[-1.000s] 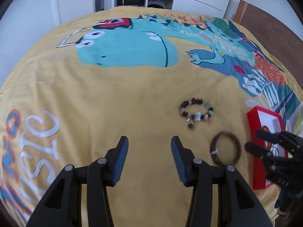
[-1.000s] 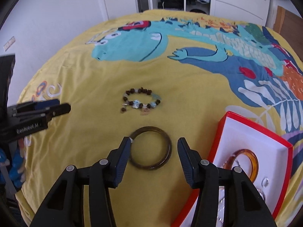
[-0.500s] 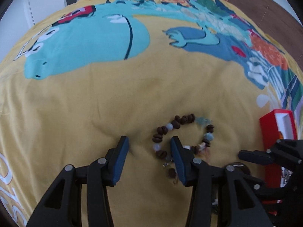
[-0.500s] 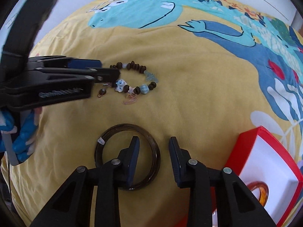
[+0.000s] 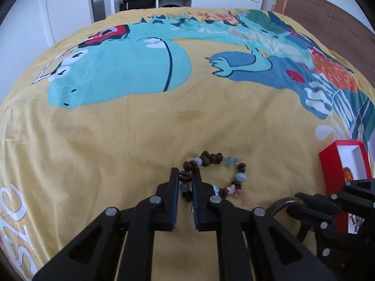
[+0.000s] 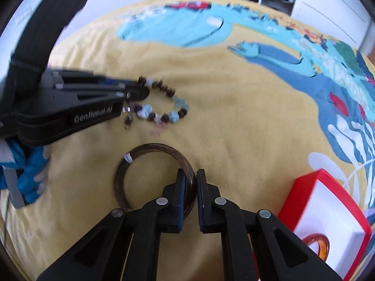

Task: Organize jewelry
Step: 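Grasp the beaded bracelet with the left tool while the right tool grasps the dark bangle, then carry bracelet and dark bangle into the red box and open both tools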

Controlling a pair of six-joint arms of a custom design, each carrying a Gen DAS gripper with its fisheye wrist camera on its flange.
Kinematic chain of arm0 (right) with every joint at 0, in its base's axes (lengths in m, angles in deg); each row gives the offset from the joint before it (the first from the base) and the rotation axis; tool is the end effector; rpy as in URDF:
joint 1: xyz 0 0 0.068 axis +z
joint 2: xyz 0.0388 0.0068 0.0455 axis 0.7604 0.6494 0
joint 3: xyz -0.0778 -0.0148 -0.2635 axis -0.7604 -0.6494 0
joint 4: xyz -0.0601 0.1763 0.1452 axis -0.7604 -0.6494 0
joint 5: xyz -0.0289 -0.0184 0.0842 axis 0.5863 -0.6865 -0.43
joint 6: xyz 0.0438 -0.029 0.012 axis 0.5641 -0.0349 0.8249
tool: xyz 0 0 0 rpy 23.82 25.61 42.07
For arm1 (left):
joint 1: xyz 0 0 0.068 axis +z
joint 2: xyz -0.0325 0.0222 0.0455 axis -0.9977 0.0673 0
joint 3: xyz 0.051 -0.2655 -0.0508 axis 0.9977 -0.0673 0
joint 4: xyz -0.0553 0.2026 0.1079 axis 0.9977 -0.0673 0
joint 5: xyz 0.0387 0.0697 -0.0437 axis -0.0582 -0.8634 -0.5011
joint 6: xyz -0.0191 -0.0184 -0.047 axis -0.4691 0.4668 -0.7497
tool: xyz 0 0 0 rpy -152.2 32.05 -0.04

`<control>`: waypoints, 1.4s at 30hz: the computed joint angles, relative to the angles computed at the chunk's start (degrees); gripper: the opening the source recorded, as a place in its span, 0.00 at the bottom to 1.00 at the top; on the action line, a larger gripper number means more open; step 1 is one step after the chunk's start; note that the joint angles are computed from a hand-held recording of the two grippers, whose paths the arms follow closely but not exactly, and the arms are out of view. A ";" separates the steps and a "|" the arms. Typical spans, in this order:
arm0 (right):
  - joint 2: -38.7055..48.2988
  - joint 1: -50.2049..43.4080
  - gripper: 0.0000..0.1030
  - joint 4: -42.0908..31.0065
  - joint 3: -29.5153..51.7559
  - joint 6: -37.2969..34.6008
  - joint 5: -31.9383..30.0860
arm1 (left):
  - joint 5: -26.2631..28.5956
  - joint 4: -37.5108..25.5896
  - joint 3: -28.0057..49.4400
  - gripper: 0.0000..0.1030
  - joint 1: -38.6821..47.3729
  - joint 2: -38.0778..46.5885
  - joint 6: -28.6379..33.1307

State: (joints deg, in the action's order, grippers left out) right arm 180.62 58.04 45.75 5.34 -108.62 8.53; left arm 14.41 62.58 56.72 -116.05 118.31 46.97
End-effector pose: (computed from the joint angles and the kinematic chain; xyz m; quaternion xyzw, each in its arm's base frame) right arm 0.2878 0.0528 0.1480 -0.3312 0.9095 0.0930 0.2336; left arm 0.3033 -0.1634 0.1519 -0.0411 0.9544 -0.0208 0.2949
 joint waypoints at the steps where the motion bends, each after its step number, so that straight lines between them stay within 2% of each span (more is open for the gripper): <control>1: -2.11 -0.92 0.09 0.10 -1.06 0.24 -1.24 | -0.67 -1.02 -0.20 0.09 -0.33 -1.17 -0.66; 6: -13.08 -2.42 0.09 -1.97 -4.68 2.63 -4.46 | -4.88 -7.36 -1.27 0.09 -3.16 -7.59 -3.93; 13: -26.26 -4.10 0.09 -13.20 -3.56 5.12 -6.27 | -11.20 -20.44 -1.13 0.09 -9.87 -17.24 -9.69; 18: -33.35 -11.40 0.09 -23.35 -0.52 1.45 -9.91 | -16.48 -32.52 2.38 0.09 -16.53 -22.70 -16.94; 23: -38.73 -23.55 0.09 -35.61 5.49 -6.76 -15.64 | -21.42 -44.22 9.44 0.09 -24.48 -25.52 -24.05; 29: -37.88 -43.76 0.09 -49.79 13.48 -22.90 -24.38 | -26.01 -54.28 21.46 0.09 -34.44 -21.45 -30.19; 34: -31.99 -59.83 0.09 -59.14 19.08 -37.52 -29.59 | -26.56 -57.23 32.39 0.09 -39.52 -13.29 -30.73; 38: -26.30 -66.03 0.09 -60.43 22.25 -42.20 -30.64 | -24.92 -55.46 40.56 0.09 -40.63 -5.94 -27.28; 42: -21.83 -66.94 0.09 -56.93 24.21 -40.86 -30.06 | -22.16 -51.93 46.44 0.09 -40.25 0.62 -24.01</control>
State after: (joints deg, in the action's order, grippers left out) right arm 158.79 -8.89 -11.19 29.55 -149.48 -21.53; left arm -7.75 10.65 103.16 -156.30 118.93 22.96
